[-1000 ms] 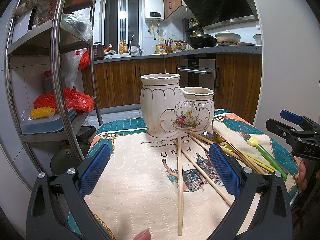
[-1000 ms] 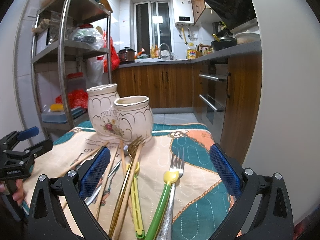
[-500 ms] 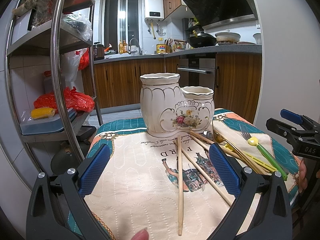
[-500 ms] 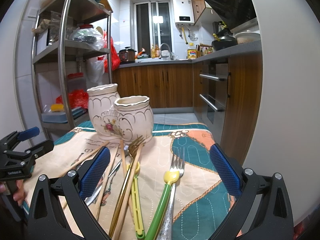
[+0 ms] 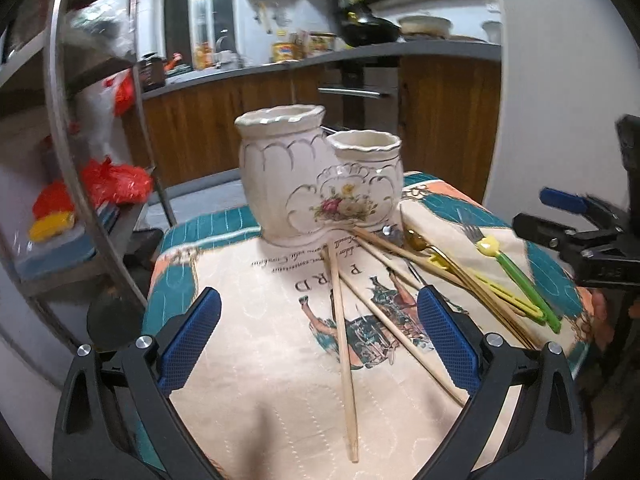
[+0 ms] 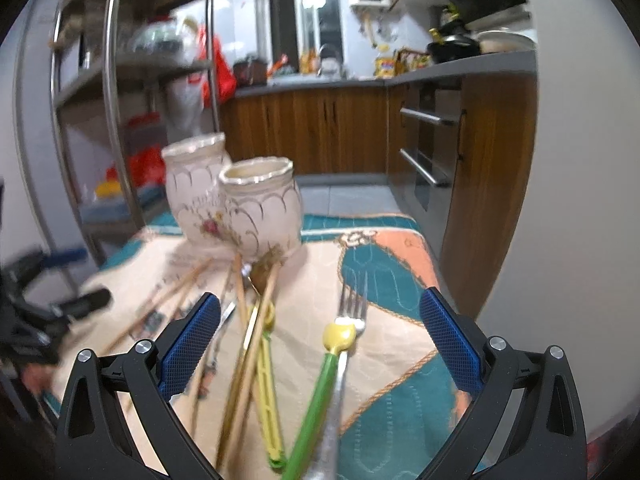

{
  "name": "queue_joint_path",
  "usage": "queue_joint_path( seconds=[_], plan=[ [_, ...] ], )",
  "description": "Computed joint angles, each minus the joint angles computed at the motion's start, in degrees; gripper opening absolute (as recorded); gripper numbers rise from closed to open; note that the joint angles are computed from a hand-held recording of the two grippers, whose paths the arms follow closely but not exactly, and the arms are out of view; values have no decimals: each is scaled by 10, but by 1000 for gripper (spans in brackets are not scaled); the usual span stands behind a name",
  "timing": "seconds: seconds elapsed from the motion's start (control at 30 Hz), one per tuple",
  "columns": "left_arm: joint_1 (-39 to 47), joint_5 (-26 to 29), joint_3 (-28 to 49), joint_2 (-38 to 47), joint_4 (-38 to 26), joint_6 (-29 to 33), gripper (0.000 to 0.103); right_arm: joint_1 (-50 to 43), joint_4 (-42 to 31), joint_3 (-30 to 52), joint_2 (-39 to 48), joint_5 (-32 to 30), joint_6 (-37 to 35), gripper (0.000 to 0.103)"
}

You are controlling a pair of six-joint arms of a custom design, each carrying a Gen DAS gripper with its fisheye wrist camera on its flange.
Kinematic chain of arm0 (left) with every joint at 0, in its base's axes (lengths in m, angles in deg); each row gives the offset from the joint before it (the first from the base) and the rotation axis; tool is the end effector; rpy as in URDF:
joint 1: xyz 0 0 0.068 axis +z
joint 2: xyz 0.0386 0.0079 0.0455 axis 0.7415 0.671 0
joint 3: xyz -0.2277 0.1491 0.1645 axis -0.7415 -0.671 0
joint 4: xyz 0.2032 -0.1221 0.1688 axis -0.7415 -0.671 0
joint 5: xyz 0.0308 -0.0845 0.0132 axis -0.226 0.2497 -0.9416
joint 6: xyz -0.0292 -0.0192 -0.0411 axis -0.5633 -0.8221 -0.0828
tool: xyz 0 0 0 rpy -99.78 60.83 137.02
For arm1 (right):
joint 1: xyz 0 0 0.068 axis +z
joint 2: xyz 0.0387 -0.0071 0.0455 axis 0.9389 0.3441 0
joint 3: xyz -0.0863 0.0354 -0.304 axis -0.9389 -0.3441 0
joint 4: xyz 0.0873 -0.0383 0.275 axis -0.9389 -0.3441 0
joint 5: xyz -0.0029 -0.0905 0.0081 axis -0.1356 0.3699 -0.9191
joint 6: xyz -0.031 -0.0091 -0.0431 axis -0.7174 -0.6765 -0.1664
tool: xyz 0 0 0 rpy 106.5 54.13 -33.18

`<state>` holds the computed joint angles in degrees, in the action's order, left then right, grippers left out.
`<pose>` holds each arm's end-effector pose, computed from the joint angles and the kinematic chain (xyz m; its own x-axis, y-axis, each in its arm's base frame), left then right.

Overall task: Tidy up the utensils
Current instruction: 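Grasp the green tulip spoon with the right tool while the left tool grasps a wooden chopstick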

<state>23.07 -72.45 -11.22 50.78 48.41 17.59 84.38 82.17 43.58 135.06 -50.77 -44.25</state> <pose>0.2971 -0.1394 0.2403 -0.4298 0.3495 -0.8325 0.5265 0.8461 0.0834 0.2099 0.0452 0.2418 -0.5180 0.0692 -0.8525 0.0645 0.9970 0.0418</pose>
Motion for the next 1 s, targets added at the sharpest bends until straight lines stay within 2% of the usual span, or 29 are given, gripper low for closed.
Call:
queue_joint_path(
  seconds=[0.07,0.13,0.23,0.33,0.4,0.43,0.47,0.57,0.67,0.7,0.8,0.93,1.0],
  plan=[
    [-2,-8,25,-1,-38,30,97,-10,-53,36,25,7,-13,99],
    [-4,-6,54,6,-80,48,97,-38,-101,69,50,-24,-10,99],
    [-8,-9,98,33,-138,68,97,-72,-139,89,78,-74,-8,98],
    [-12,-20,116,61,-165,73,97,-70,-159,89,89,-82,-6,94],
    [-9,-13,127,80,-186,71,84,-65,-170,85,89,-86,-5,84],
    [-8,-8,133,89,-198,67,81,-61,-181,86,89,-87,-2,73],
    [-6,-3,135,93,-204,64,76,-58,-188,88,91,-90,0,69],
    [-8,11,136,97,-216,62,68,-50,-204,90,94,-108,5,51],
    [-18,-2,141,104,-225,69,61,-39,-214,99,102,-111,7,37],
    [-19,-2,142,105,-227,71,53,-35,-218,102,107,-111,9,36],
    [-17,5,148,113,-238,74,40,-30,-218,106,116,-101,12,28],
    [-15,5,160,128,-249,74,36,-27,-223,114,124,-93,10,19],
    [-14,8,170,142,-253,68,35,-16,-229,123,136,-79,6,18]
  ],
)
